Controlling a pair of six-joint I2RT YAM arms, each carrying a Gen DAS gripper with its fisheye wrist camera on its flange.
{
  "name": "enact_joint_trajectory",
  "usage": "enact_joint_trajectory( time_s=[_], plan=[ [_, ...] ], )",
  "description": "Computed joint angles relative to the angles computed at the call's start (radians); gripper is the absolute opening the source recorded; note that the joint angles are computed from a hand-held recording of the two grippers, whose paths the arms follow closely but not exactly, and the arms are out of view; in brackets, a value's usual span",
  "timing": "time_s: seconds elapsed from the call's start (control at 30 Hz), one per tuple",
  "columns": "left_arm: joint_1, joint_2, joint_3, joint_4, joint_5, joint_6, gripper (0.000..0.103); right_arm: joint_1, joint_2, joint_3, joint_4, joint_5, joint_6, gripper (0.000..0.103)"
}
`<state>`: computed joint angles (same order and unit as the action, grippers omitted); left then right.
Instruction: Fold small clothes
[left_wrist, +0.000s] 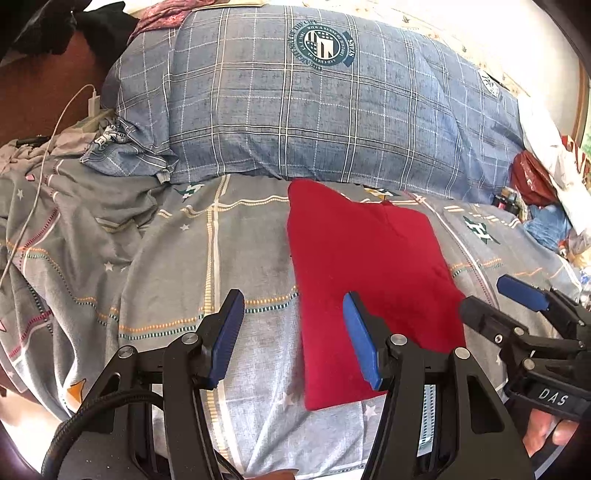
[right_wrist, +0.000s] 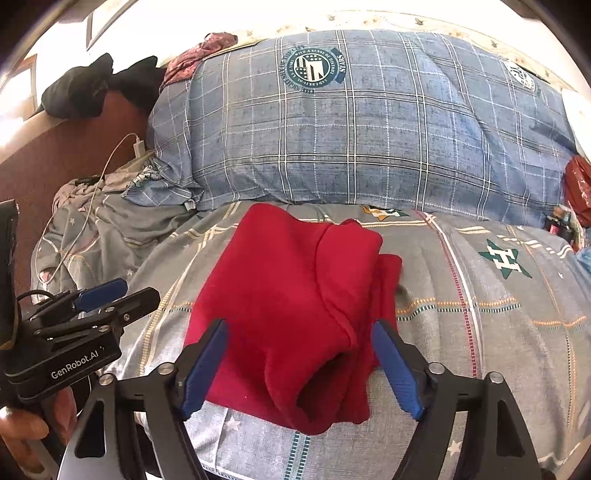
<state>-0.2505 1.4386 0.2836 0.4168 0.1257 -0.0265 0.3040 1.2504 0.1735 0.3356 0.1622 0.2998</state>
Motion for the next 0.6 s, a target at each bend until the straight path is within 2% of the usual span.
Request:
enact_joint_trajectory(
  time_s=[0.6],
  plan=[
    [-0.005,0.054,0.024,0.016,-0.014,-0.01,0.056,0.016,0.091,0.025,0.031,0.003,0.018,0.082]
  ],
)
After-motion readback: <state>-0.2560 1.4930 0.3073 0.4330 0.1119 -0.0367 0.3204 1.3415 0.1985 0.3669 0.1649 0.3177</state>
